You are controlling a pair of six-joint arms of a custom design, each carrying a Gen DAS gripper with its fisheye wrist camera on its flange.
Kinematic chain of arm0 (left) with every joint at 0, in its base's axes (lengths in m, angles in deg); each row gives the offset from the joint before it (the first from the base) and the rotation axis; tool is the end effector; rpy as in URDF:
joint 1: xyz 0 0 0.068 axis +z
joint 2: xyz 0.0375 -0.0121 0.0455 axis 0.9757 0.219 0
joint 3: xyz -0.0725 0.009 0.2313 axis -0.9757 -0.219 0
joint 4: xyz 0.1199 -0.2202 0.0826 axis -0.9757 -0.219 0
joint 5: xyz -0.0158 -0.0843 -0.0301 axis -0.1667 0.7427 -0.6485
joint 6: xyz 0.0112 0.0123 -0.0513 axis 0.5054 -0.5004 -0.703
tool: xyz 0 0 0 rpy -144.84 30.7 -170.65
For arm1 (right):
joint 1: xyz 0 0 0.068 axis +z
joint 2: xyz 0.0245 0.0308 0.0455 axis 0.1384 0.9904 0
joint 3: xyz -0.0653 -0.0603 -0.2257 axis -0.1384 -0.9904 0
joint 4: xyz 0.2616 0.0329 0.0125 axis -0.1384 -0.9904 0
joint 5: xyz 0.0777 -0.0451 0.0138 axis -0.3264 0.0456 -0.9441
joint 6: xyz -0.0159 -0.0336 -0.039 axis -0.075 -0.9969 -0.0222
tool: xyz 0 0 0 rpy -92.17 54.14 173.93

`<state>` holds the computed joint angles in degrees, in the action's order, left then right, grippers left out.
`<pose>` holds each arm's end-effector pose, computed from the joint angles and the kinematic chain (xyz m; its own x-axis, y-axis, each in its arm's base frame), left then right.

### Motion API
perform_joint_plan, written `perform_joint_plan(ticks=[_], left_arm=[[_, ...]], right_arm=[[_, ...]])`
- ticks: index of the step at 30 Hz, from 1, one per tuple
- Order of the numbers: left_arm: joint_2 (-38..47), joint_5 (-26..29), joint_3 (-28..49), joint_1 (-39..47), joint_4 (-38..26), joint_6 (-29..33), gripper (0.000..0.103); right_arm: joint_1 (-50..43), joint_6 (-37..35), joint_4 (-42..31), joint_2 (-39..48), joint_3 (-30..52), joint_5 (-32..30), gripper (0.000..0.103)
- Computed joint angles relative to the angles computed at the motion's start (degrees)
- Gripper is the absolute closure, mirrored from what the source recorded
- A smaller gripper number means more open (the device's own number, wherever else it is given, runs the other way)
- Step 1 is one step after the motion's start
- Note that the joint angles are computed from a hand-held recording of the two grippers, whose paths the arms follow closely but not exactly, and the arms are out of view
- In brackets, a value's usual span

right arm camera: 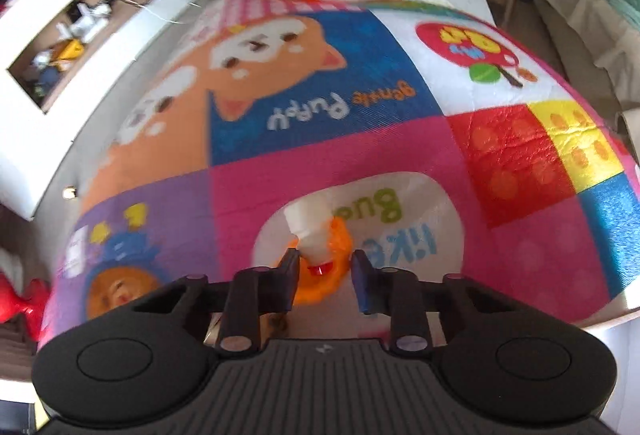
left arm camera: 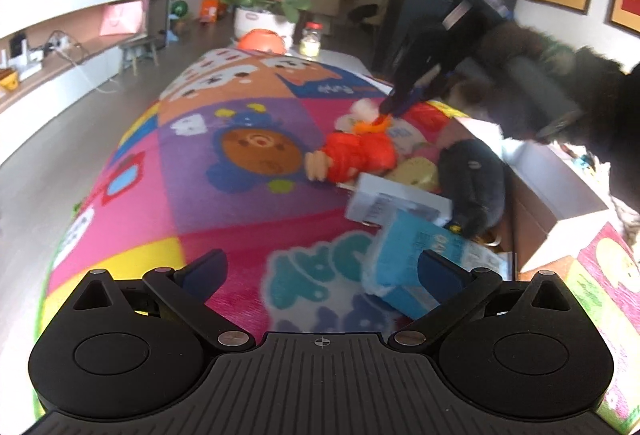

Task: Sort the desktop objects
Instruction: 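Grasp the orange cup holding the white bottle with the right gripper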

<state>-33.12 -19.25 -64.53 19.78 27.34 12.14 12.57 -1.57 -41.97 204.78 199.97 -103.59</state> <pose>0.1173 -0.1403 0.1576 -0.5869 -0.2316 -0.7758 -0.1269 0.9727 -0.1943 0.4619 0.0480 0.1873 -0.8032 -0.3639 -0.4716 -0.4729 0.8710 0.1333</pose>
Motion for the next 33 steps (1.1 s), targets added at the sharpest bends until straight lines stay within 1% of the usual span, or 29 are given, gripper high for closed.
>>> perform_joint_plan(ticks=[3, 5, 7, 9, 11, 12, 13, 14, 16, 18, 21, 22, 23, 24, 25, 26, 27, 28, 31, 33], left_arm=[[1.2, 0.6, 0.1, -1.7, 2.8, 1.4, 0.000], [2.8, 1.6, 0.5, -2.5, 5.3, 2.9, 0.000], [5.7, 2.6, 1.7, -2.9, 7.8, 4.2, 0.000], [9.8, 2.5, 4.0, -3.6, 9.0, 4.5, 0.000], [12.6, 1.6, 6.3, -4.3, 7.7, 3.3, 0.000], [13.4, 0.7, 7.2, -4.7, 6.7, 2.3, 0.000], [13.4, 0.3, 7.4, -4.6, 6.1, 2.1, 0.000], [12.9, -0.2, 7.2, -4.6, 5.5, 1.8, 0.000], [11.1, -0.6, 6.5, -4.0, 3.9, 1.2, 0.000], [8.8, -0.7, 5.2, -3.1, 2.8, 0.8, 0.000], [5.4, -0.4, 3.0, -2.4, 2.4, 0.7, 0.000], [4.3, -0.1, 2.1, -2.3, 2.5, 0.7, 0.000], [3.4, 0.2, 1.3, -2.3, 2.9, 0.6, 0.000], [2.1, 0.7, 0.2, -2.2, 3.3, 0.7, 0.000], [1.2, 1.3, -0.6, -2.0, 3.8, 1.0, 0.000], [0.5, 1.9, -1.3, -1.7, 4.5, 1.5, 0.000], [0.2, 2.4, -1.8, -1.6, 5.3, 2.0, 0.000], [0.2, 2.8, -2.0, -1.6, 6.0, 2.5, 0.000], [1.5, 3.0, -1.6, -2.4, 7.2, 3.4, 0.000], [2.0, 1.7, -0.9, -4.5, 6.9, 3.4, 0.000]], right_arm=[[-4.8, -6.5, -3.8, -9.6, -7.5, -9.0, 0.096], [-8.5, -12.1, -7.3, -15.8, -11.8, -13.6, 0.096], [-11.3, -16.1, -8.7, -21.0, -15.7, -15.2, 0.096], [-12.4, -17.4, -9.0, -23.4, -17.4, -14.7, 0.095], [-12.5, -15.6, -7.5, -23.3, -17.5, -13.7, 0.072], [-12.1, -13.7, -6.5, -22.4, -16.8, -13.0, 0.044], [-11.5, -10.9, -4.6, -21.4, -16.5, -12.5, 0.030], [-10.6, -8.2, -2.6, -20.1, -16.1, -12.0, 0.030], [-7.9, -4.8, -1.1, -15.8, -12.9, -9.9, 0.030], [-4.5, -0.7, 1.9, -11.5, -10.1, -6.3, 0.030], [0.5, 1.9, 5.0, -3.7, -4.1, 0.5, 0.030], [1.6, 2.5, 4.9, -0.7, -1.5, 2.7, 0.030], [2.4, 3.0, 2.1, 3.4, 3.6, 4.0, 0.030], [2.8, 3.5, -1.2, 7.3, 8.7, 4.3, 0.032], [3.0, 4.0, -4.1, 10.3, 12.8, 4.3, 0.043], [3.0, 3.6, -5.9, 11.7, 14.7, 4.1, 0.044], [3.0, 2.5, -5.7, 11.1, 13.7, 3.8, 0.044], [2.8, 1.5, -3.8, 9.0, 10.3, 3.3, 0.044], [1.5, -2.0, 3.0, -0.6, -2.5, 1.1, 0.044], [-1.4, -4.2, 2.6, -7.3, -8.3, -4.9, 0.044]])
